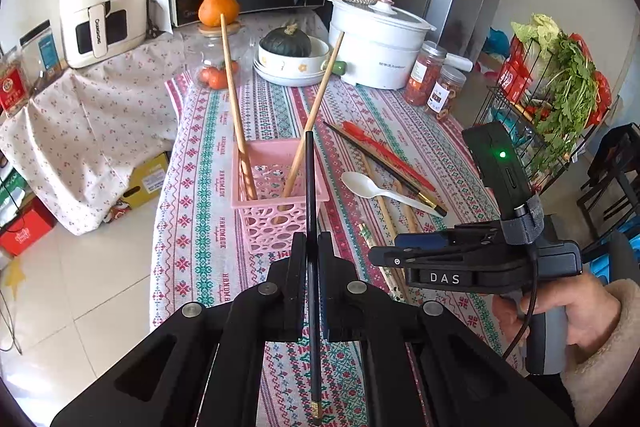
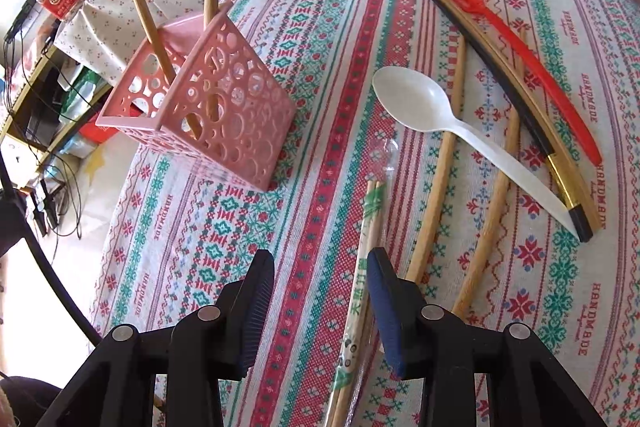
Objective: Organize utensils
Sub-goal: 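Hold the dark chopstick with the left tool while the right tool grasps the plastic-wrapped chopsticks, then lift and carry both held chopsticks upright over the pink basket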
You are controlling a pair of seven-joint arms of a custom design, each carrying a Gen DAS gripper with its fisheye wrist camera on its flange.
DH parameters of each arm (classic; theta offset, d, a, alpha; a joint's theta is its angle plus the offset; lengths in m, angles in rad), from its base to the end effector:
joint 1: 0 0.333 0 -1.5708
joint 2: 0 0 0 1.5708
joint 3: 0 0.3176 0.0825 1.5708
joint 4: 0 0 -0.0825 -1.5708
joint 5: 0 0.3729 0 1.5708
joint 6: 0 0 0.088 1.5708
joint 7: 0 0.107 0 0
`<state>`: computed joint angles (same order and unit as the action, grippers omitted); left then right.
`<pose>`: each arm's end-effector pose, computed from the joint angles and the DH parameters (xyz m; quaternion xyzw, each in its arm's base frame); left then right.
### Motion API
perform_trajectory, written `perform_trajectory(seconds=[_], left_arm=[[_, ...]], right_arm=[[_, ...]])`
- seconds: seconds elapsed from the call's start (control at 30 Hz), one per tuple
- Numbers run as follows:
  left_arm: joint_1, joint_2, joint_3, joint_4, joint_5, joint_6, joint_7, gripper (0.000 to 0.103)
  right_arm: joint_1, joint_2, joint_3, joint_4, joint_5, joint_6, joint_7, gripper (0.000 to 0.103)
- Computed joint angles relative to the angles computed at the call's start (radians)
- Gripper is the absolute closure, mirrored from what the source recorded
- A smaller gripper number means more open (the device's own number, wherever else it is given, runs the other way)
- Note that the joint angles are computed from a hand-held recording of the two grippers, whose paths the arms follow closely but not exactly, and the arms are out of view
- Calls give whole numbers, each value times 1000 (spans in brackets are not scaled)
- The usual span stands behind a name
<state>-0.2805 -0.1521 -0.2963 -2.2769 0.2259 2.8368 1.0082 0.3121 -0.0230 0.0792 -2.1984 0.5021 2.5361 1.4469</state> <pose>0.4355 -0.3042 0.5046 -0.5857 0.7298 -0.3139 0.1610 0.5088 0.2041 0.4381 -0.7350 0.6316 0.0336 0.2443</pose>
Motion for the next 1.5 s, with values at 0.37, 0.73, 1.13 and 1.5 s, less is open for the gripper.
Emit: perform_trajectory(seconds=[0.37, 0.73, 1.13, 1.5], left_arm=[[0, -17, 23, -20, -77, 21, 68, 98], [26, -48, 2, -40, -28, 55, 1, 98], [157, -201, -104, -112, 56, 270, -115, 98], [736, -391, -562, -138, -24, 530, -220, 98]], right_arm=[[23, 115, 8, 99, -401, -30, 269, 63], [30, -42, 21, -70, -348, 200, 233, 93], [100, -259, -23, -257, -238, 626, 180, 98], [-252, -255, 288, -235, -356, 843, 382, 98]])
